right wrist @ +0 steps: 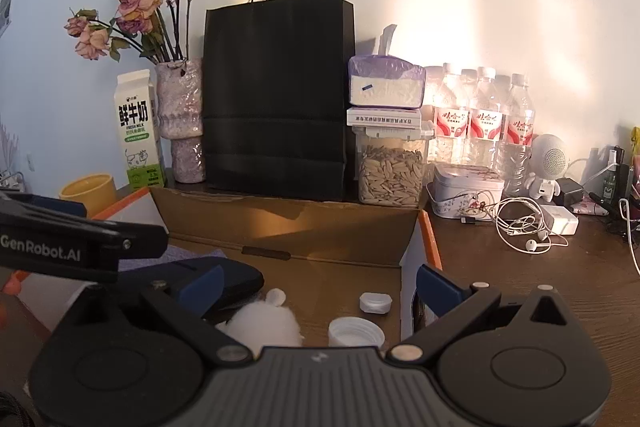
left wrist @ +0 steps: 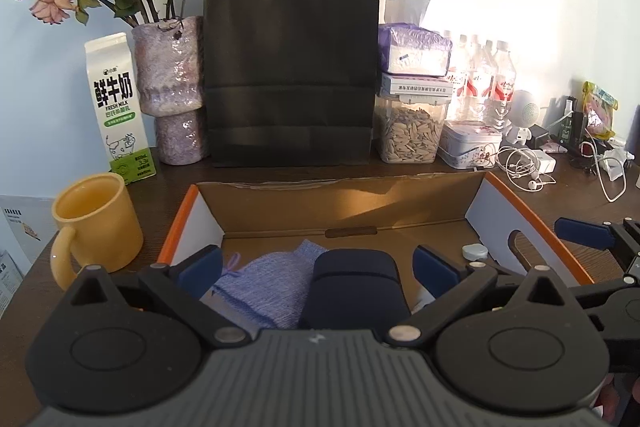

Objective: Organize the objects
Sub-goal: 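Lower the navy case and white cap into the red box, opening both tools, then move the right tool to the white cap beside the rose and grasp it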

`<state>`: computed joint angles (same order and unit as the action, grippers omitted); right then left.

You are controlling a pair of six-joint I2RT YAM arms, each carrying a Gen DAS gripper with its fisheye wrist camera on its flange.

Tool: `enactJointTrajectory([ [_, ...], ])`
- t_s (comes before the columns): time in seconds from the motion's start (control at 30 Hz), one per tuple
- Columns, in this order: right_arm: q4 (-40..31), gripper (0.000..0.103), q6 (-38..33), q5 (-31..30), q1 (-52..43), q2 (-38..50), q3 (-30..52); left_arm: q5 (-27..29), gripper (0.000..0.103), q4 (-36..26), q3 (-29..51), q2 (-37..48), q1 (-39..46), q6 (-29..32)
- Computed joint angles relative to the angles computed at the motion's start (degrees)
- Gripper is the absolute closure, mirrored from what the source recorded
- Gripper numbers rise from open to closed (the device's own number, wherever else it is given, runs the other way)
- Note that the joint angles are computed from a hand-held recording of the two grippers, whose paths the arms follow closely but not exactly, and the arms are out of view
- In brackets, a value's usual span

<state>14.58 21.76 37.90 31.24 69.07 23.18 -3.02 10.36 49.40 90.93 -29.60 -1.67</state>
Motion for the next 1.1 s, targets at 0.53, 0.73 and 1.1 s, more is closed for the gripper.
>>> enactJointTrajectory([
  [0.53, -17.49, 0.000, 8.35, 12.95, 15.34, -13.42, -1.00, 2.29, 0.000, -3.79, -10.90, -17.33, 1.51, 0.04],
  [0.73, -32.72, 0.000, 20.44, 20.60, 27.00, -16.39, 0.18, 4.32, 0.000, -7.20, -16.90, -26.62, 3.26, 0.76],
  [1.1, -69.93, 0.000, 67.20, 25.90, 50.99, -2.79, 7.14, 12.01, 0.000, -16.70, -29.13, -45.83, 11.68, 2.32],
])
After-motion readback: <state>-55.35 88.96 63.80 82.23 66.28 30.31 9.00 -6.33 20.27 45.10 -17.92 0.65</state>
